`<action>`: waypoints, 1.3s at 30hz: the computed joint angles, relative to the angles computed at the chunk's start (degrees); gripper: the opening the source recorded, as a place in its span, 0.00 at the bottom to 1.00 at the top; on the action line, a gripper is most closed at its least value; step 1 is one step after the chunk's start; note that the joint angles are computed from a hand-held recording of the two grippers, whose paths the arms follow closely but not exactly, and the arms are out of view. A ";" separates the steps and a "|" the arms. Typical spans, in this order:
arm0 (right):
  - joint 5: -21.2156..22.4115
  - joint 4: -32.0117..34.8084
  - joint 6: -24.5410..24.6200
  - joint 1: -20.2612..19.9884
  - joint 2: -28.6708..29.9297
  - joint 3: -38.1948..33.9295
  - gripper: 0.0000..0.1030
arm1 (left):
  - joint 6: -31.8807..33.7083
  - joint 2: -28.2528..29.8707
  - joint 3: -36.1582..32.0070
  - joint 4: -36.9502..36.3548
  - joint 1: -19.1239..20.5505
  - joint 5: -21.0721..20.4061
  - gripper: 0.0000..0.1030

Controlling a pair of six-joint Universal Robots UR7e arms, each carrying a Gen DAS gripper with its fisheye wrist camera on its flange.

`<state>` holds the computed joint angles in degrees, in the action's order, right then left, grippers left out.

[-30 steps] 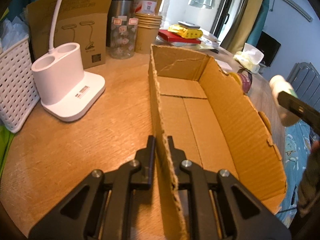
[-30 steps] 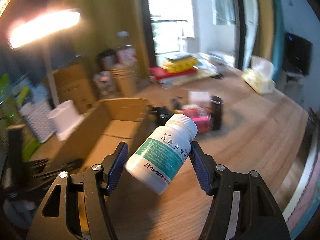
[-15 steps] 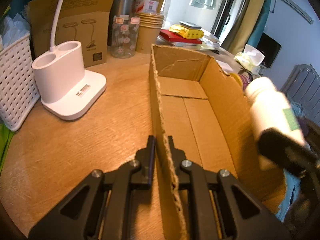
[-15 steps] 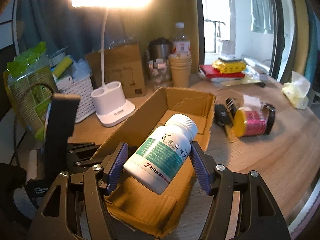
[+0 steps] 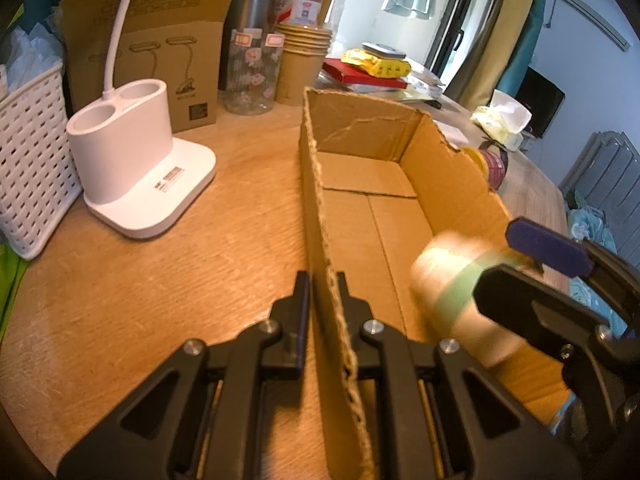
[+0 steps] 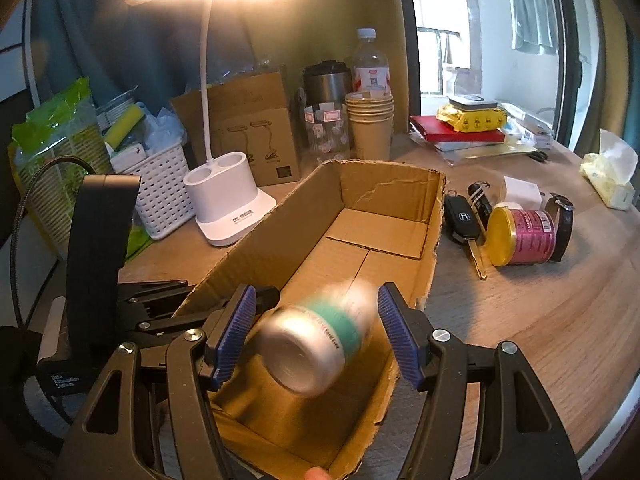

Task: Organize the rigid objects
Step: 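Grasp the white pill bottle with the right tool and drop it into the box, then grasp the red GAMBOL can with the right tool and drop it into the box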

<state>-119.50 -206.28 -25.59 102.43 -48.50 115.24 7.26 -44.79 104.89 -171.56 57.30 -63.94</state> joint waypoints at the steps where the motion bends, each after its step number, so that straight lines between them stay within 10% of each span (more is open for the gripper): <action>1: 0.16 -0.05 -0.20 0.03 -0.03 0.05 0.65 | -0.05 -0.01 0.01 0.02 -0.03 0.09 0.11; 24: -7.94 -14.18 -4.65 -3.70 -3.86 0.38 0.71 | -0.30 -0.02 0.03 -0.06 -0.04 0.09 0.11; 39: -9.04 -6.98 -7.11 -9.37 -1.04 -8.87 0.71 | -0.27 -0.07 -0.05 0.21 0.10 -0.12 0.11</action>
